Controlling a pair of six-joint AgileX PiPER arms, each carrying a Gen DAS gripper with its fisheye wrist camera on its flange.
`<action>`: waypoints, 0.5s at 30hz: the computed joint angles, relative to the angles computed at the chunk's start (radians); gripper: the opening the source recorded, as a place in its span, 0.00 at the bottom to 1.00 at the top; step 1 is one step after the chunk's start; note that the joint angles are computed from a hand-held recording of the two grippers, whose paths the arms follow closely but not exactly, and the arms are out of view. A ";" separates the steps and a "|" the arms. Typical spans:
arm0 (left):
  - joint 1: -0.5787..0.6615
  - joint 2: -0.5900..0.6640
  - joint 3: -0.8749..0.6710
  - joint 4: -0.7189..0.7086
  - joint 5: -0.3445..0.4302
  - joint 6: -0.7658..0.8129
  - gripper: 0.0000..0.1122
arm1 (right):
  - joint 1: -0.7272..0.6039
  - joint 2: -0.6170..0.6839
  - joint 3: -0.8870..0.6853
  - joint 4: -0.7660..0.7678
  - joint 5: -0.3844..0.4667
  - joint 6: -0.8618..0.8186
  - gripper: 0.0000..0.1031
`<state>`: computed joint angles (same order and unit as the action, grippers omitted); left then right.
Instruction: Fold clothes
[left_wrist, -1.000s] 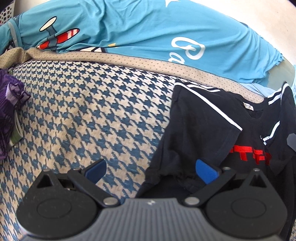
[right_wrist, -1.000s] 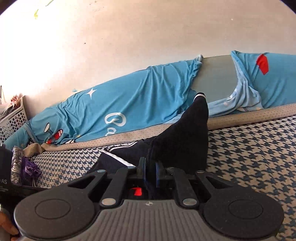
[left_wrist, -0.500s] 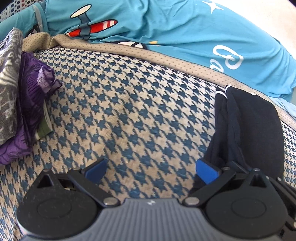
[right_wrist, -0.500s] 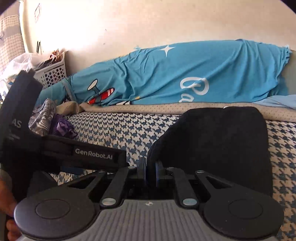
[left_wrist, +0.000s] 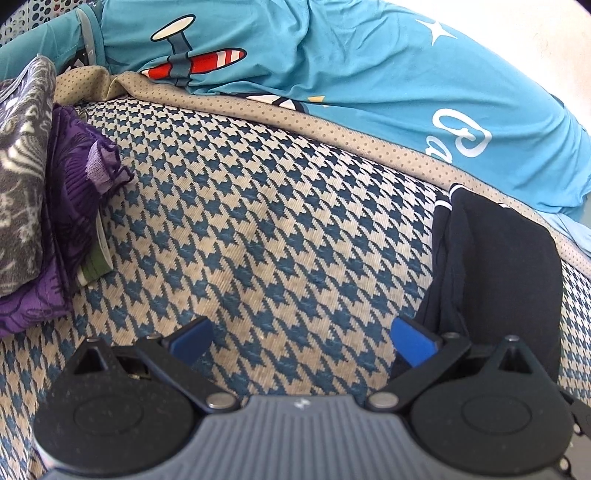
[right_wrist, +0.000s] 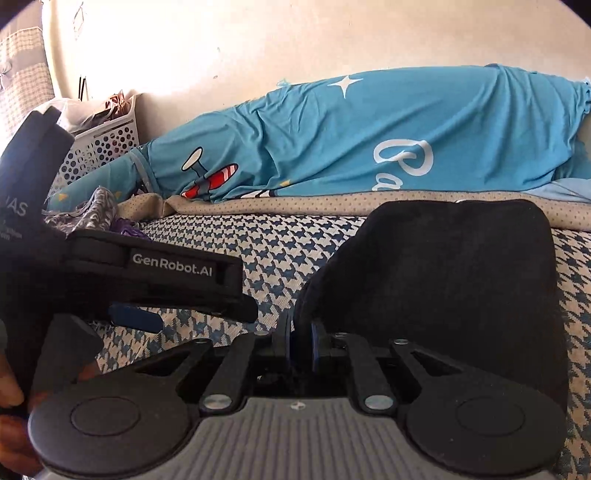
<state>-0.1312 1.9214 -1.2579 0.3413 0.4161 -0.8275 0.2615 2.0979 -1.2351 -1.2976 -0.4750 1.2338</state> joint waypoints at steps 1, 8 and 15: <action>0.000 0.000 -0.001 0.002 -0.001 -0.003 0.92 | -0.002 -0.001 -0.003 -0.021 -0.004 0.021 0.17; -0.009 0.001 -0.008 0.016 -0.007 -0.019 0.92 | -0.022 -0.053 0.025 -0.123 -0.030 0.080 0.30; -0.043 0.004 -0.019 0.087 -0.001 -0.070 0.92 | -0.065 -0.129 0.097 -0.185 -0.053 0.093 0.31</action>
<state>-0.1740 1.9255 -1.2767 0.4286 0.4147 -0.8976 0.1965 1.9694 -1.1385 -1.4822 -0.5283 1.3265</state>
